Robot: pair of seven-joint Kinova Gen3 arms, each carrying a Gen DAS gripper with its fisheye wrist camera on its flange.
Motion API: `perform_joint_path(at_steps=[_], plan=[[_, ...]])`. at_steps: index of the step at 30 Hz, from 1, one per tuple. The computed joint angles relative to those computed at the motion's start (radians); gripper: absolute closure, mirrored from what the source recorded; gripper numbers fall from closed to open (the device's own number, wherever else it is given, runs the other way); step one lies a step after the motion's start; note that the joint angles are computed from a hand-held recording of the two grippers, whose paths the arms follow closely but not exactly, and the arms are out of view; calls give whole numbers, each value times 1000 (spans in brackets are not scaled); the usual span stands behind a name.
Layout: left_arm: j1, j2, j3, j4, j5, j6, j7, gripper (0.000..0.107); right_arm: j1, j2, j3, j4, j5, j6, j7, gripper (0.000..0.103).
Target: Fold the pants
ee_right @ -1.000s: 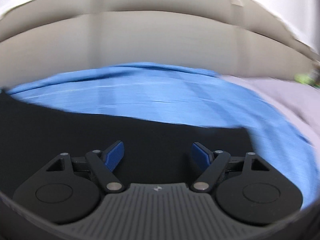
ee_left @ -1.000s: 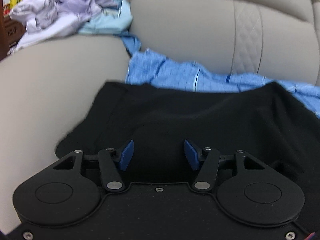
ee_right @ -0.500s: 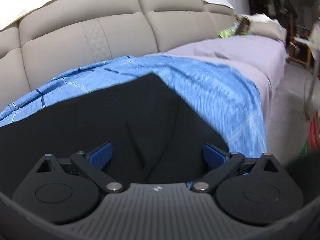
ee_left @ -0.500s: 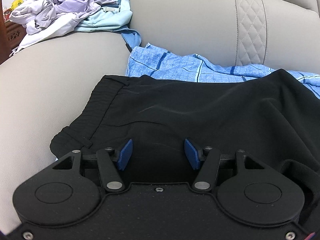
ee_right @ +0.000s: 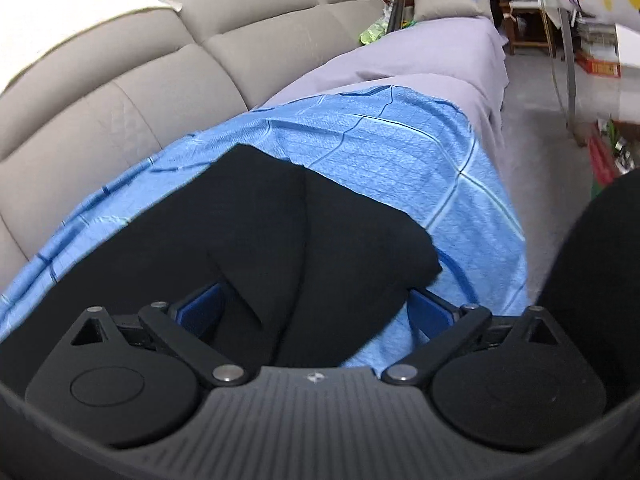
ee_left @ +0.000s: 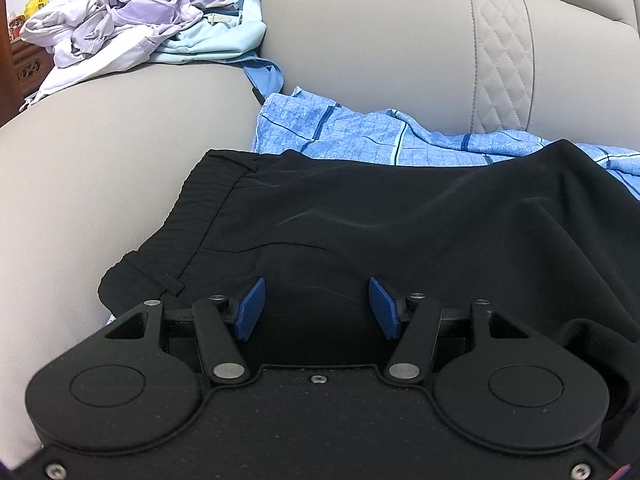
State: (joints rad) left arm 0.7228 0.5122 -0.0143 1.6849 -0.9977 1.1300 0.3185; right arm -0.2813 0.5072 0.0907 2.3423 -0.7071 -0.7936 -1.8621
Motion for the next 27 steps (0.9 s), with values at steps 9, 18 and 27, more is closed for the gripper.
perform_joint_path(at_steps=[9, 18, 27], plan=[[2, 1, -1, 5, -8, -3, 15, 51, -122, 22, 102, -17, -119, -53, 163, 87], [9, 5, -1, 7, -16, 5, 37, 51, 98, -19, -21, -101, 43, 66, 233, 93], [26, -1, 11, -3, -10, 10, 29, 52, 166, -29, -6, -237, 194, -114, 448, 92]])
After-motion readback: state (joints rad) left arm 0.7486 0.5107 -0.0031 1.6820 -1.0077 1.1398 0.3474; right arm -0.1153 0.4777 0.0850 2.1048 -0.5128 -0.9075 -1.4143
